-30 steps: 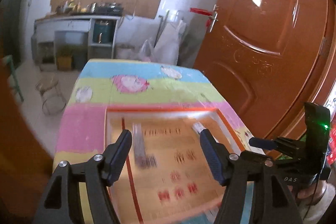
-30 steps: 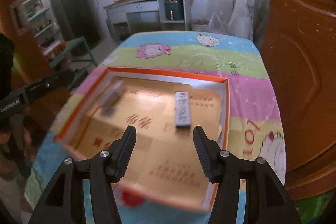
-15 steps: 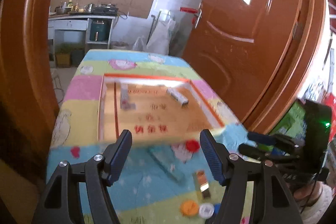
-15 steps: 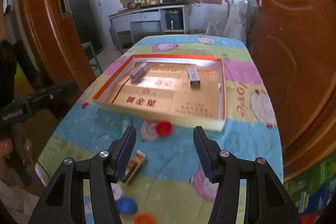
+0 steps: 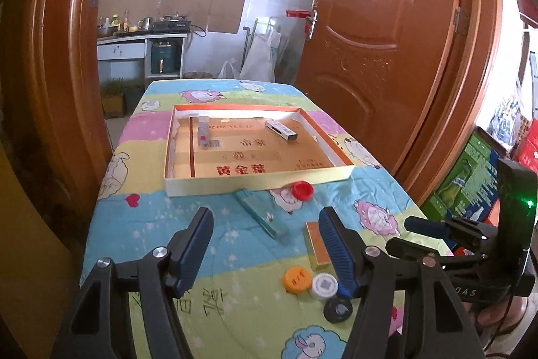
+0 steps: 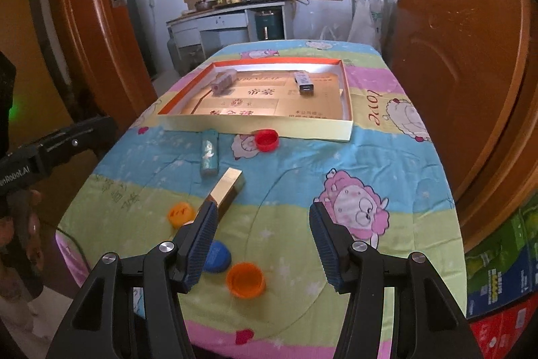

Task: Organize rigid objects
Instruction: 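Withdraw both tools from the box lid back over the caps, then grasp the orange cap with right gripper while left grasps the yellow-orange cap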

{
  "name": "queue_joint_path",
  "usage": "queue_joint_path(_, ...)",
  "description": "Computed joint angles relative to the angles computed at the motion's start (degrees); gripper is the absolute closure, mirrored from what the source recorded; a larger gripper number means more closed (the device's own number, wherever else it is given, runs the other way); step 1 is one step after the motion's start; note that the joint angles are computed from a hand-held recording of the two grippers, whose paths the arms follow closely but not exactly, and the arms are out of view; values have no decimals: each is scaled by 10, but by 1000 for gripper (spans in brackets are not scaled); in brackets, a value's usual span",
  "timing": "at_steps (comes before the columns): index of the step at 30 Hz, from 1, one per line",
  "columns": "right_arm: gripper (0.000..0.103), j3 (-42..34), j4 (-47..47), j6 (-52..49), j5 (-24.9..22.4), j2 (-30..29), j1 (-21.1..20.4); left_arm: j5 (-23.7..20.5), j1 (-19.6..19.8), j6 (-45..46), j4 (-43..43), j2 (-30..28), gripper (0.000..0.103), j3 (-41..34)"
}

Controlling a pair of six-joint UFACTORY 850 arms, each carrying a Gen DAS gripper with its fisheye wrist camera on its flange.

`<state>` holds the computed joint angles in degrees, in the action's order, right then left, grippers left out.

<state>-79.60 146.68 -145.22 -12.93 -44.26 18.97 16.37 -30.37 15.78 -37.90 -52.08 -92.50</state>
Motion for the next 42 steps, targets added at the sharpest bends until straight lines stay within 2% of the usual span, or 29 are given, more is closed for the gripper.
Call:
queue_joint_path(4,45,24,41,-38,-11,15,3,12,-8,-3,2,7,37,17)
queue_joint_path(8,45,46,89,-86,-22,27,6,26,-19,41,-48,11,37,27)
queue_joint_path(17,45,76,131,-130,-40,41,9,26,-28,7,-34,11,37,43)
queue_joint_path(30,45,86,173,-166,-49,21,5,42,-35,144,-141,-19,39,28)
queue_joint_path(39,45,60,124,-131,-34,-9,5,19,-27,155,-140,-38,40,15)
queue_joint_path(42,45,51,131,-157,-27,-17,11,18,-26,171,-149,-42,41,13)
